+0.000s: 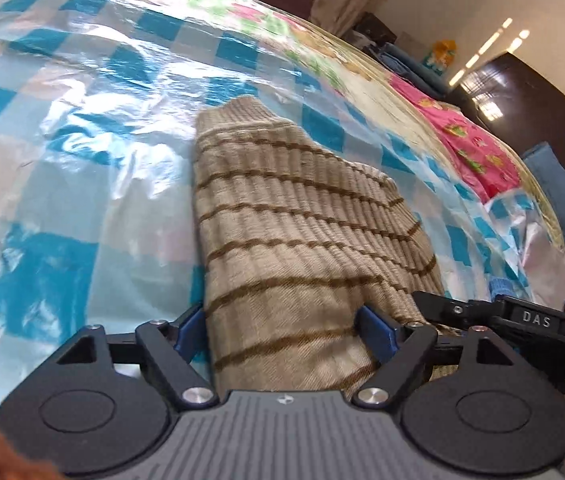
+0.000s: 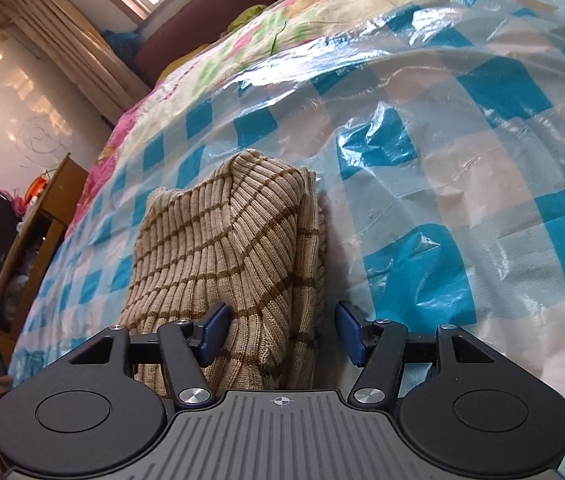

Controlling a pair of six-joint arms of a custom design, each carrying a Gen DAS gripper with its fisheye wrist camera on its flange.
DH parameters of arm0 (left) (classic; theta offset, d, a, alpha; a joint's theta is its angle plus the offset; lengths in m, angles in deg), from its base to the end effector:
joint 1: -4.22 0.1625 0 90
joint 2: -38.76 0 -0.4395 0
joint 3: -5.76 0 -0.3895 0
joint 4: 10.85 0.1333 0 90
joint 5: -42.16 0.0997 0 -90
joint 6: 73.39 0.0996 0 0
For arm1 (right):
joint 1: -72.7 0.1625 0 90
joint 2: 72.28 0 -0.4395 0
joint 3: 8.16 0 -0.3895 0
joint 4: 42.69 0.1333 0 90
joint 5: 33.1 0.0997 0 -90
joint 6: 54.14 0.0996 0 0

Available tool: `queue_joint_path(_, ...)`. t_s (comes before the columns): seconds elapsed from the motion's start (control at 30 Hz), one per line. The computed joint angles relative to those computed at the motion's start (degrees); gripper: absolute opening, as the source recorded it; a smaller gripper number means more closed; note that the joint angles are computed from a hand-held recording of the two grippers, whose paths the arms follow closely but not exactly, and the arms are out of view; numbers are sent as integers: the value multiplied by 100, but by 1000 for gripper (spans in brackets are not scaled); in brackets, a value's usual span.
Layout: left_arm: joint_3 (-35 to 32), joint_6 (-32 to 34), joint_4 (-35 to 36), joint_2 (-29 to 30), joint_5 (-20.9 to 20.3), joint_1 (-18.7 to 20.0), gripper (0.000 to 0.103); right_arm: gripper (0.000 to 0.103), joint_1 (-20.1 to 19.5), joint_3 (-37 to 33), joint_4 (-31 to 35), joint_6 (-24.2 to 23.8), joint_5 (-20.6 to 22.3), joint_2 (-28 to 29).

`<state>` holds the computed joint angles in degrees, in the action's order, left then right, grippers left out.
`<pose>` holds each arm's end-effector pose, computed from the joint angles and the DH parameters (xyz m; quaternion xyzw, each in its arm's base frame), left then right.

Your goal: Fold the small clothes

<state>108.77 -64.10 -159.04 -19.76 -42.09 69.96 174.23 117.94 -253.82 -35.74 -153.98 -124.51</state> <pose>-0.1273 -0.6311 0.1917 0.2805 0.9511 -0.1246 0.0339 0.1820 -0.4812 0.1510 -0.1594 -0.8751 0.4362 0.1359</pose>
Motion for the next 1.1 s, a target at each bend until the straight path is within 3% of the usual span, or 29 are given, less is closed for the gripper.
queue_joint_path(0.1,10,166,99,-67,-50,-3,71,48,-115,66,-120,308,396,20)
queue_joint_path(0.23,34,268,349,-297,-134,94,64,37,31,2,-110,326,427,120)
queue_joint_path(0.33,79,315,501,-558,-47,171,63,34,131,-89,-38,330,673,231)
queue_joint_path(0.47,106,459,533,-757,407,213,63,34,184,-223,107,403,1053,447)
queue_joint_path(0.7,424,930,44,-932,766,39,66,41,649,-147,167,146,-258,283)
queue_joint_path(0.83,774,1325,-788,-1077,1000,-142,65,41,1084,-518,-74,-656,-1003,384)
queue_joint_path(0.93,750,1380,-1092,-960,1012,-207,65,41,1160,-1062,15,-1213,-1176,688)
queue_joint_path(1.1,387,1498,-1392,-391,1080,-241,65,37,871,-1852,549,-1512,-1032,1126)
